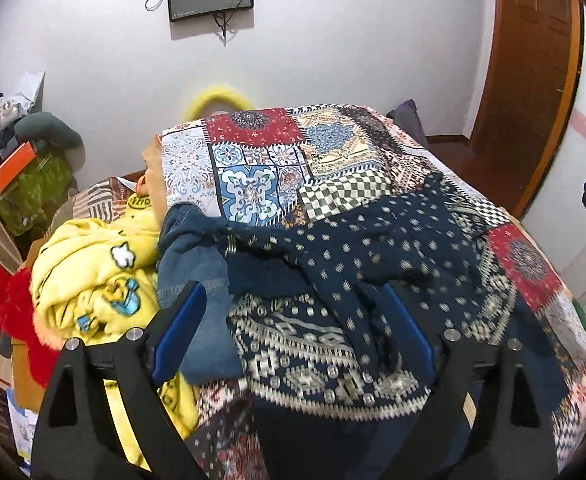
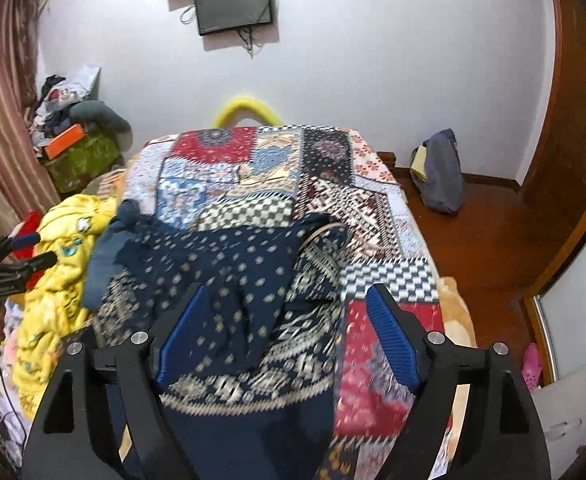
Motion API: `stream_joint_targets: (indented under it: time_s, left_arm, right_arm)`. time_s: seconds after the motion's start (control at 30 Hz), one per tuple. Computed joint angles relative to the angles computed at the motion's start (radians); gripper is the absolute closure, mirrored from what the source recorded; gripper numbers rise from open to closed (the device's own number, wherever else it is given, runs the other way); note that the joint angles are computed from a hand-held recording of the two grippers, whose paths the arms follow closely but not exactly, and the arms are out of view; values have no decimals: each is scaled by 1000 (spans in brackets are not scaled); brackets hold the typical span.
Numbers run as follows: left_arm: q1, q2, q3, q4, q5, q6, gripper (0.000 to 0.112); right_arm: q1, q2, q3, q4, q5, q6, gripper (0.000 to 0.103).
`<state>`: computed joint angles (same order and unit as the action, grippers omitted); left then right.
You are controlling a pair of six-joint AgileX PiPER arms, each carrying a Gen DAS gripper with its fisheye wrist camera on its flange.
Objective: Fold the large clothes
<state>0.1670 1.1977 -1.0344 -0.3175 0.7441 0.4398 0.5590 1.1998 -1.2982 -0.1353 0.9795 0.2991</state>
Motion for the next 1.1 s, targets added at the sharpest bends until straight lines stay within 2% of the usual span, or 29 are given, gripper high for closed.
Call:
stream_joint_targets:
  time_s: [0.17, 0.3, 0.53, 0.8, 0.87, 1.0, 1.1]
  left_arm:
    - [135, -94, 82, -109, 119, 128, 21]
    - [257, -108, 174, -173, 191, 227, 21]
    - [395, -38, 387, -220, 183, 385, 21]
    - [492, 132, 558, -312, 125, 520, 22]
    - [529, 159, 588, -354, 133, 579, 25]
    - [553, 168, 627, -412, 151, 658, 47]
    - [524, 141, 654, -447, 155, 691, 60]
  right_arm:
    - [49, -67, 89, -1, 33, 20, 24]
    - [26, -102, 177, 58, 55, -15, 24]
    - [-43, -119, 364, 178, 44, -80, 24]
    - [-96, -74, 554, 295, -44, -166, 24]
    - [-127, -76, 587, 336, -58, -192, 24]
    - [-139, -109, 622, 370, -91, -194, 23]
    - [-138, -124, 636, 423, -108, -248, 24]
